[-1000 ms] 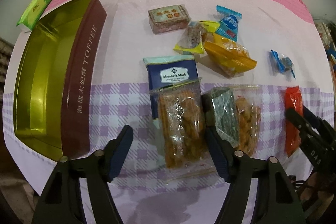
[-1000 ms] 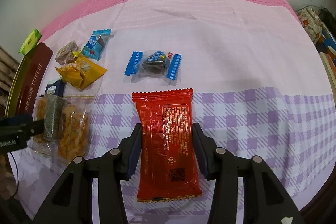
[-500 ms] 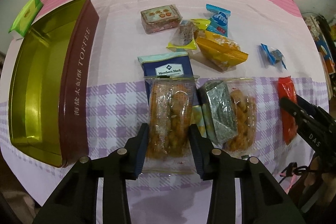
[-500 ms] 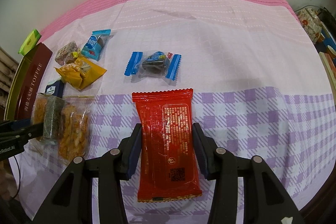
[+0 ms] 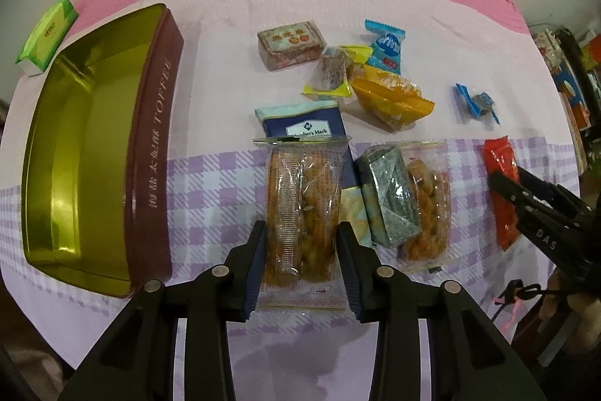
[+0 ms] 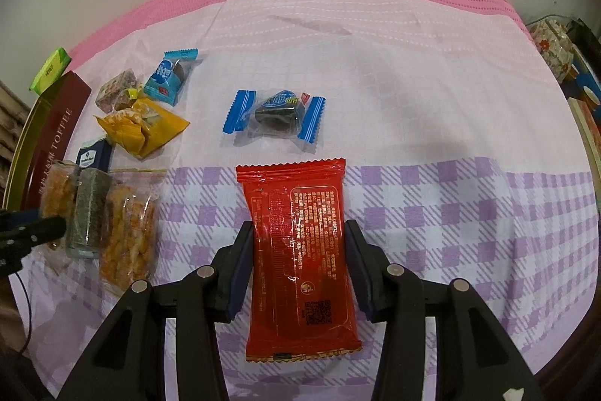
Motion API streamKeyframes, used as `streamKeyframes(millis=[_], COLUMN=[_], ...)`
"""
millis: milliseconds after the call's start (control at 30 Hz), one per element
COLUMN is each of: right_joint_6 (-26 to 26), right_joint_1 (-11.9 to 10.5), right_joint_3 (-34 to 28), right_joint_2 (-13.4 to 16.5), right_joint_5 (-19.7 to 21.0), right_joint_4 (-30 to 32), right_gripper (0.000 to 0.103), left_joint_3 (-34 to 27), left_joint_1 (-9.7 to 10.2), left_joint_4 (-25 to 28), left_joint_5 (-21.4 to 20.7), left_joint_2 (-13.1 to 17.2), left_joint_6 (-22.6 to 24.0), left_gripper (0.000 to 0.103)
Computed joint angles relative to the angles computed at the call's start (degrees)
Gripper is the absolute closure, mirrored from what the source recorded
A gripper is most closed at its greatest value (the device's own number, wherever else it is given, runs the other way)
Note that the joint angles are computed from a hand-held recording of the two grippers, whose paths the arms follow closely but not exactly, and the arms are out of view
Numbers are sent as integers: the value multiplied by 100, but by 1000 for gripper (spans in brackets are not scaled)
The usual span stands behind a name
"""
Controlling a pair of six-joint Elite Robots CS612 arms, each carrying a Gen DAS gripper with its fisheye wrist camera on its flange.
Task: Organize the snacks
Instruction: 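Grasp the clear pastry bag with the left gripper while the right gripper holds the red packet, then carry the pastry bag into the gold tin and open the left gripper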
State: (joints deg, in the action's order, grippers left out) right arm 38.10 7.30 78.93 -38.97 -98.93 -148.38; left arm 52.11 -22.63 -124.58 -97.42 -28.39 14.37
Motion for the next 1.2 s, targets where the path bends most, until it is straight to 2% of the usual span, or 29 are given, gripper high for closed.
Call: streamKeyframes(millis=[200,367,633,833,1200], right_joint_6=[-26,5,46,96,198], right_joint_1=[30,39,73,48,-1], right_joint_3=[-89,-144,-364,-452,-681], right_joint_2=[35,47,117,124,202], right_joint_5=[-92,-118,-237,-171,-87], right_joint_4=[150,273,673,896,1223], right_gripper=[59,58,57,57,57], left_joint_3=[27,-229,-870,-1512,-2097], left_joint_1=[90,194,426,589,711], left_joint_4=[-164,-281,-214,104,437], left_joint_5=[-94,-6,524,929,1311], left_joint_2=[-84,2,352,738,1155], left_joint_6=[23,-105,-252,-273,-139], left_gripper=[65,65,65,65,65])
